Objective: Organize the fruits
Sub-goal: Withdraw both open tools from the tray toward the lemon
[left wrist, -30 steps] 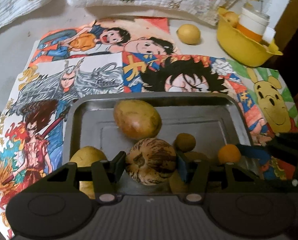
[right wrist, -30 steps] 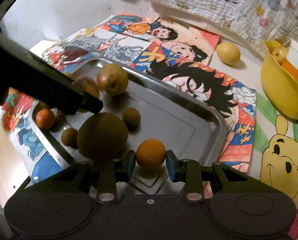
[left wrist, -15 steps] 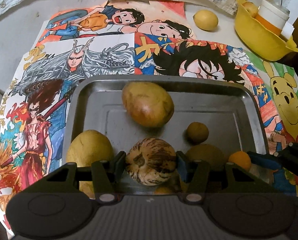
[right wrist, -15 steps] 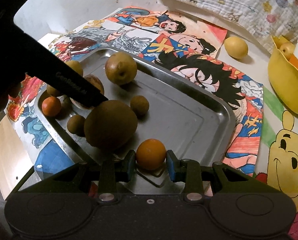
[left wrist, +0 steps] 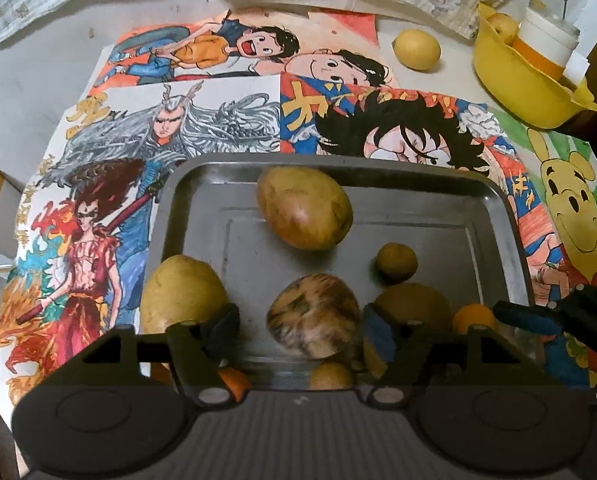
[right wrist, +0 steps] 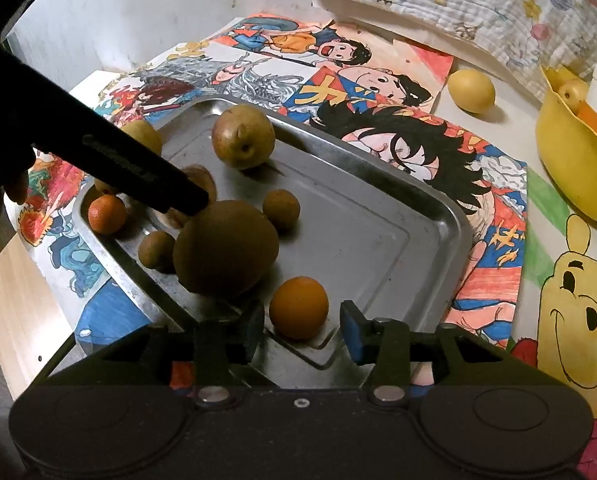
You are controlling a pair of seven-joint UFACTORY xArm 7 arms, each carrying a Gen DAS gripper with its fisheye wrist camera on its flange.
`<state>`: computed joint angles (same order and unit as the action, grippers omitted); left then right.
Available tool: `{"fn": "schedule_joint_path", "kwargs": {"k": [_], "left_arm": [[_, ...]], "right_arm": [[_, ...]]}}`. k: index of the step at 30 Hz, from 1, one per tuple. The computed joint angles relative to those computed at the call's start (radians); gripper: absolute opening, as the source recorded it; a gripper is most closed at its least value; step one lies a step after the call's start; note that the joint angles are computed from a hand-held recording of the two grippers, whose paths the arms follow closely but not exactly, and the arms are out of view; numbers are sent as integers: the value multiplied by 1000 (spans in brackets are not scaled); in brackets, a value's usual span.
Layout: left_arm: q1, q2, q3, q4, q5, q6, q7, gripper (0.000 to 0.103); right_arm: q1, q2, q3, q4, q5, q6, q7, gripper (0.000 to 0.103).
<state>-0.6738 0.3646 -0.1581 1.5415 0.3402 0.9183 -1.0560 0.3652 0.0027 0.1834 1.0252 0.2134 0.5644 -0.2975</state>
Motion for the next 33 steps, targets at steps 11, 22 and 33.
{"fn": "schedule_joint_path", "kwargs": {"k": [11,22,33], "left_arm": [[0,-74,-11,-68,23,-21,-52,100],[34,-216,-68,-225,-26,-2,-36,102],[69,-259,-98,-284,-135,79,-44,102]], "right_arm": [[4,-22,-1,12,55,11,-30,87],[7,-9,-1,63,118,126,-93,102],[6,19,2,119,-28,235,23,102]]}}
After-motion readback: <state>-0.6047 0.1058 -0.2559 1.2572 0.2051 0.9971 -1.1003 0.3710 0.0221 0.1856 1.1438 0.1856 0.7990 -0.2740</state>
